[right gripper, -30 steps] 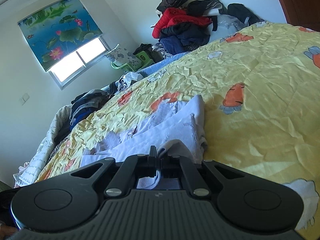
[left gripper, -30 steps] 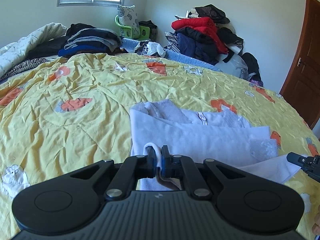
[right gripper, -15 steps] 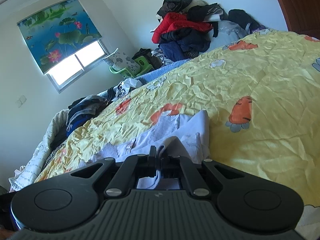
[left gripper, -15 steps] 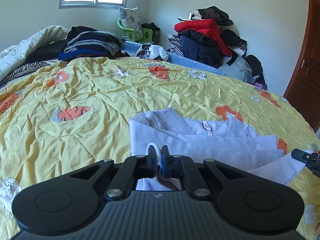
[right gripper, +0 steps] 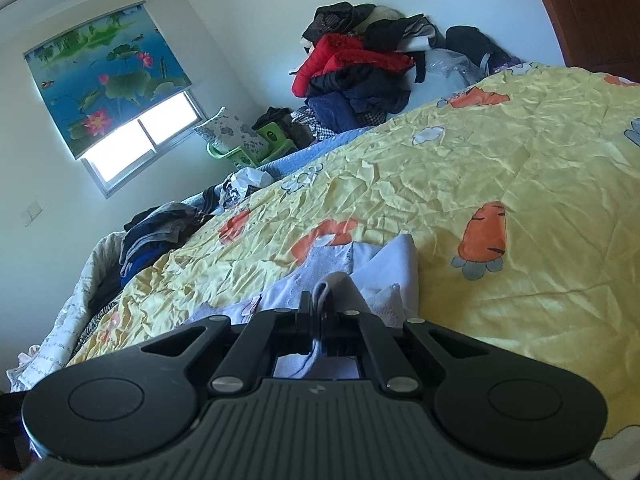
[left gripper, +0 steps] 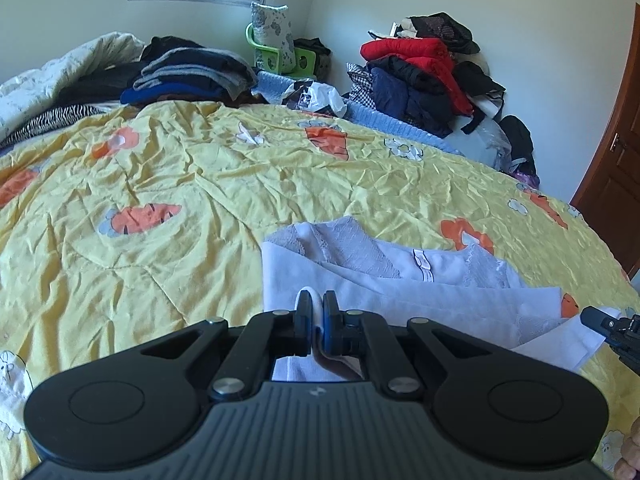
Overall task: Fold small clothes
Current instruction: 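Carry the folded hem over the collar with both grippers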
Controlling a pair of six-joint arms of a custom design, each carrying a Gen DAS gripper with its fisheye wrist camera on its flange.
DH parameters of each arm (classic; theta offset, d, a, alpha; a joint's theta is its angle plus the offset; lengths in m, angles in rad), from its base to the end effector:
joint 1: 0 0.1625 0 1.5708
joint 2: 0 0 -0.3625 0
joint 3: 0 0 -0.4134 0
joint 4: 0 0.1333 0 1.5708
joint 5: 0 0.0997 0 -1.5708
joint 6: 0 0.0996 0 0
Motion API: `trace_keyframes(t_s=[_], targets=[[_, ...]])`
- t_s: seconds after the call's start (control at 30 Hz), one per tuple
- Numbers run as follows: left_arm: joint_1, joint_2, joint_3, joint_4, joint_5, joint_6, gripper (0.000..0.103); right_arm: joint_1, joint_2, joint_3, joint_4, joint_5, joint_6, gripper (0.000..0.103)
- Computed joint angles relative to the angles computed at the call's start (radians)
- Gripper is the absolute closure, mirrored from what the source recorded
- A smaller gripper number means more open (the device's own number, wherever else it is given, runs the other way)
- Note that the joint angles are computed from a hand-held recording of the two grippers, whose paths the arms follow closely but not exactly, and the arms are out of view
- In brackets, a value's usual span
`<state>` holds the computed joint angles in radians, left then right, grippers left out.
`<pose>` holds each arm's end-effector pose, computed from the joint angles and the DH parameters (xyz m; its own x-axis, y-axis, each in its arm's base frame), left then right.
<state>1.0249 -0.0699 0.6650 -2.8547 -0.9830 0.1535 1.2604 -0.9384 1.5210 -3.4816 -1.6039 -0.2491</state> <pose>-0.2717 -0.8103 -0.0445 -0.8224 0.2302 -0.5202 0.5328 0.6320 -0.5627 -0.0839 -0.6873 0.3003 -0.9309 0.2691 0.2470 -0.1611 0.3045 -0.9388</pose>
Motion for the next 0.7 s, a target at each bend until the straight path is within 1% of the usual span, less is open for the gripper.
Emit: trace_keyframes(t_s=[0.1,0.27,0.47,0.53,0.63,0.7], targets=[[0.001,0.005,-0.011,0.008,0.002,0.004,0.098,0.0,0.012,-0.016,0.002,-0.009,-0.004,0.097],[0.002,0.021,-0.044,0.014,0.016,0.014,0.098,-0.003,0.023,-0.035,0.011,-0.014,0.012,0.097],[0.008,0.046,-0.102,0.054,0.027,0.018,0.098,-0.005,0.036,-0.057,0.022,-0.014,0.026,0.097],[0.015,0.034,-0.093,0.08,0.012,-0.012,0.098,-0.005,0.038,-0.059,0.024,-0.015,0.027,0.097],[0.027,-0.007,-0.047,0.12,-0.03,-0.067,0.098,-0.008,0.038,-0.057,0.025,-0.013,0.031,0.097],[0.032,-0.048,0.011,0.124,-0.054,-0.061,0.097,-0.013,0.033,-0.054,0.038,-0.002,0.042,0.097]])
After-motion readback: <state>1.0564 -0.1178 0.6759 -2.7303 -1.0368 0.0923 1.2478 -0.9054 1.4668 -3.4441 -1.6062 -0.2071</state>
